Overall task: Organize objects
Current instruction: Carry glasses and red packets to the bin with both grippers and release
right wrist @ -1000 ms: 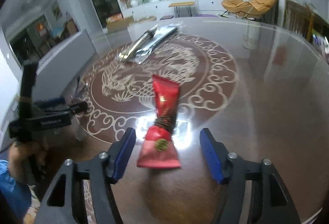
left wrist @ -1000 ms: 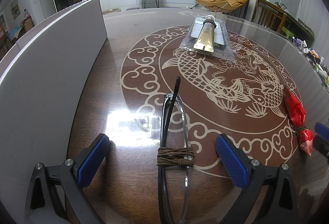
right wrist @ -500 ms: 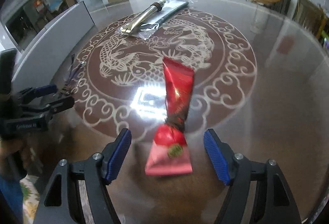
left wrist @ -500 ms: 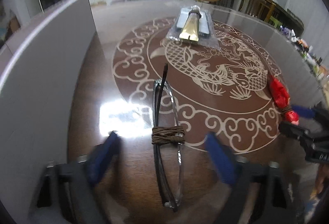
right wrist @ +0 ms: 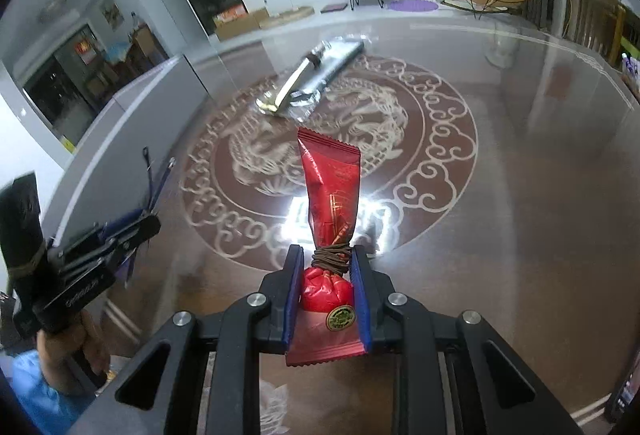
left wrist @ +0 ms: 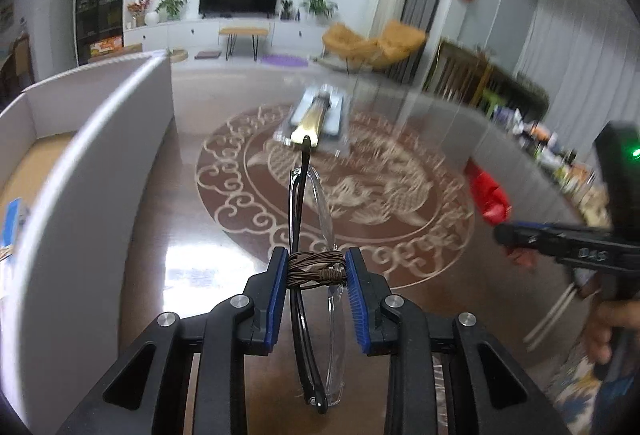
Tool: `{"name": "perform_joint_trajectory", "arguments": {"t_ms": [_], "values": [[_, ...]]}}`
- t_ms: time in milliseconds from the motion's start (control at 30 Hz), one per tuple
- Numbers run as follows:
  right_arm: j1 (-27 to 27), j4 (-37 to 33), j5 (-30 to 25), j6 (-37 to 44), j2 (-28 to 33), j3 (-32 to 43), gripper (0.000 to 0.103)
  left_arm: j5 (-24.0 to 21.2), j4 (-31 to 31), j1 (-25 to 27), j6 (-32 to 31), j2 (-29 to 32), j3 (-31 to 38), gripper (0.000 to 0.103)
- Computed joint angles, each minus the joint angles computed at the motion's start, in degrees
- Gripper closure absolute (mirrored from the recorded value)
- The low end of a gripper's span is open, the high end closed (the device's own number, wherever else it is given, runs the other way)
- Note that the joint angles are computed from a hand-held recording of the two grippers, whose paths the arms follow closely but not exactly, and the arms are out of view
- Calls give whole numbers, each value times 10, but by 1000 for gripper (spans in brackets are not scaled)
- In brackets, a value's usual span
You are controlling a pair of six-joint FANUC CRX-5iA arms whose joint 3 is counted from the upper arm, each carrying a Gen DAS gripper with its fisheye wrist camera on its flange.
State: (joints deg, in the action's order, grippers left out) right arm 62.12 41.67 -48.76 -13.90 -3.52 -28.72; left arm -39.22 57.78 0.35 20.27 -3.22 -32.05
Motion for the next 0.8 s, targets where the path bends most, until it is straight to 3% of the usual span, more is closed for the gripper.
{"name": "perform_joint_trajectory", "arguments": {"t_ms": [200,367,633,800], "values": [[10,26,7,-6,1,26,79,-37,58,33,-27,-52,-16,74],[15,32,34,7,18,61,79,-68,70,73,-30,-80,-13,74],[18,21,72,75,73,144,79,-121,40,185,4,-89,18,74],[8,-19,116,173,142,251,79,-104,4,260,20,-76,54,74]]}}
